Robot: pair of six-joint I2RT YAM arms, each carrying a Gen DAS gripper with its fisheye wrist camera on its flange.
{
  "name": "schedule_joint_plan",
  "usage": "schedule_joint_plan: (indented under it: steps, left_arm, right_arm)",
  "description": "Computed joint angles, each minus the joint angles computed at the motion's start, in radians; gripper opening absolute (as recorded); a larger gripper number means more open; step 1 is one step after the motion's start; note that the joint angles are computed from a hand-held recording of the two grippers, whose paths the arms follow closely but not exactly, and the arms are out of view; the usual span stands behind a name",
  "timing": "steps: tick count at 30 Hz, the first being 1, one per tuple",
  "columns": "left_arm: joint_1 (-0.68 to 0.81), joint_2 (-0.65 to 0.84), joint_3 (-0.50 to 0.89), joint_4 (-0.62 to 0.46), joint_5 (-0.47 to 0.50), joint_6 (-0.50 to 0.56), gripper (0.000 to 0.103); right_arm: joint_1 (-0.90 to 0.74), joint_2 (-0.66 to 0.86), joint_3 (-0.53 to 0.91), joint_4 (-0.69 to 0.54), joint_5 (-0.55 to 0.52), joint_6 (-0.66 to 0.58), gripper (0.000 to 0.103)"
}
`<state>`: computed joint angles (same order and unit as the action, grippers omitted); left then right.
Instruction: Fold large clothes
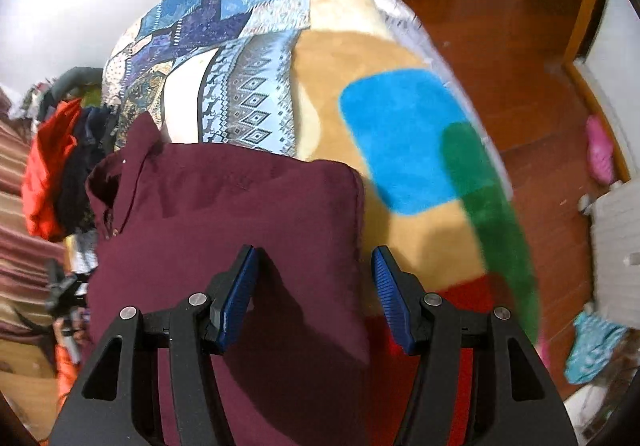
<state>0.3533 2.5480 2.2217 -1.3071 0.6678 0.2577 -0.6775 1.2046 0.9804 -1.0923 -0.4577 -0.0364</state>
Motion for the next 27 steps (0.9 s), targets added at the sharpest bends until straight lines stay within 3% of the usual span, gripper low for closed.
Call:
schedule_joint_plan:
  steps: [1, 4, 6, 8, 9, 14, 17, 22, 27]
  left_arm:
    - [-0.003, -0.002, -0.003, 0.002, 0.01, -0.004, 0.068]
    - [-0.019, -0.064, -0.086, 0.065, -0.018, -0.016, 0.052]
    - [-0.032, -0.11, -0.13, 0.102, -0.038, -0.016, 0.026]
    - [-0.052, -0.182, -0.191, 0.136, -0.099, 0.019, 0.01]
    - [-0.063, -0.201, -0.209, 0.156, -0.125, 0.031, 0.008]
    - [-0.115, -0.37, -0.326, 0.253, -0.256, 0.041, 0.003]
    - [-0.107, -0.429, -0.315, 0.25, -0.223, 0.041, 0.003]
    - [-0.105, -0.395, -0.214, 0.226, -0.232, 0.052, 0.003]
    - [-0.126, -0.345, -0.245, 0.29, -0.318, 0.035, 0.004]
  right_arm:
    - [0.006, 0.016, 0.001, 0.009, -0.01, 0.007, 0.055]
    - [0.05, 0.035, -0.009, 0.052, -0.006, 0.058, 0.049]
    - [0.073, 0.021, -0.005, 0.06, 0.03, 0.086, 0.03]
    - [0.07, -0.001, 0.009, 0.044, 0.026, 0.073, 0.012]
    - [0.069, -0.016, 0.02, 0.034, 0.02, 0.063, 0.011]
    - [0.153, -0.113, 0.171, -0.008, 0.086, 0.085, 0.007]
    - [0.199, -0.116, 0.275, -0.009, 0.107, 0.124, 0.007]
    - [0.284, -0.038, 0.383, 0.034, 0.194, 0.139, 0.007]
    - [0.29, 0.057, 0.318, 0.098, 0.257, 0.14, 0.007]
